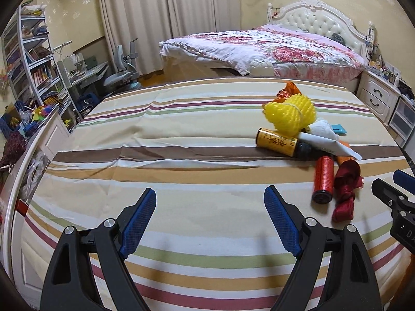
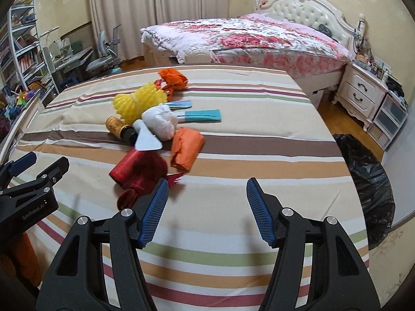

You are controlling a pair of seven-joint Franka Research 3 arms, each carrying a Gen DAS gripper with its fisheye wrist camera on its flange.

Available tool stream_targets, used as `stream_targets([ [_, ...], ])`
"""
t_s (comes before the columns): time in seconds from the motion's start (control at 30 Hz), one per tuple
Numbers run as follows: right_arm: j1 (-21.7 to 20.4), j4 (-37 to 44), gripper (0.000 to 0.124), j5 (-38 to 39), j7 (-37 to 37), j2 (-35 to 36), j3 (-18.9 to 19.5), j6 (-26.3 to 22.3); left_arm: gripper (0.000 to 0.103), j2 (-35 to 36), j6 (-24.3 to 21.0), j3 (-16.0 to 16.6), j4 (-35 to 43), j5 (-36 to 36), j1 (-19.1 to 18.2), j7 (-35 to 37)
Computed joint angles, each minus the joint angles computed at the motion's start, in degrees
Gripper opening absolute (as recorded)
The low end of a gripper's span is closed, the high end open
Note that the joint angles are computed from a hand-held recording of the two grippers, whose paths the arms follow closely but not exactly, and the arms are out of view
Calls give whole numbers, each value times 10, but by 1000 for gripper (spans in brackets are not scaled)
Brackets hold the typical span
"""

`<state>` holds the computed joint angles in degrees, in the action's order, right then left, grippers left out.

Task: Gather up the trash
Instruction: 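Grasp the dark red cloth with the right tool while the left tool grasps the red can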

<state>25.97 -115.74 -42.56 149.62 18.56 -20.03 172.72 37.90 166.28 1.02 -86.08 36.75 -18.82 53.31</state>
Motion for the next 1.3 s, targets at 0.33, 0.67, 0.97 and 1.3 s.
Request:
stream_targets([
  [0.33,-13,55,50,101,-100,40,52,-35,83,-3,10,2,-12,-4,16,-5],
  [0.67,12,45,40,125,-120,39,27,-51,83,2,15,-18,-12,-34,28,29],
  [0.97,-7,48,40,164,-151,46,46,-46,83,5,17,-25,-11,-53,26,51],
  [1.3,31,12,21,120,-109,22,-12,-36,83,8,18,-48,-7,-74,25,90],
])
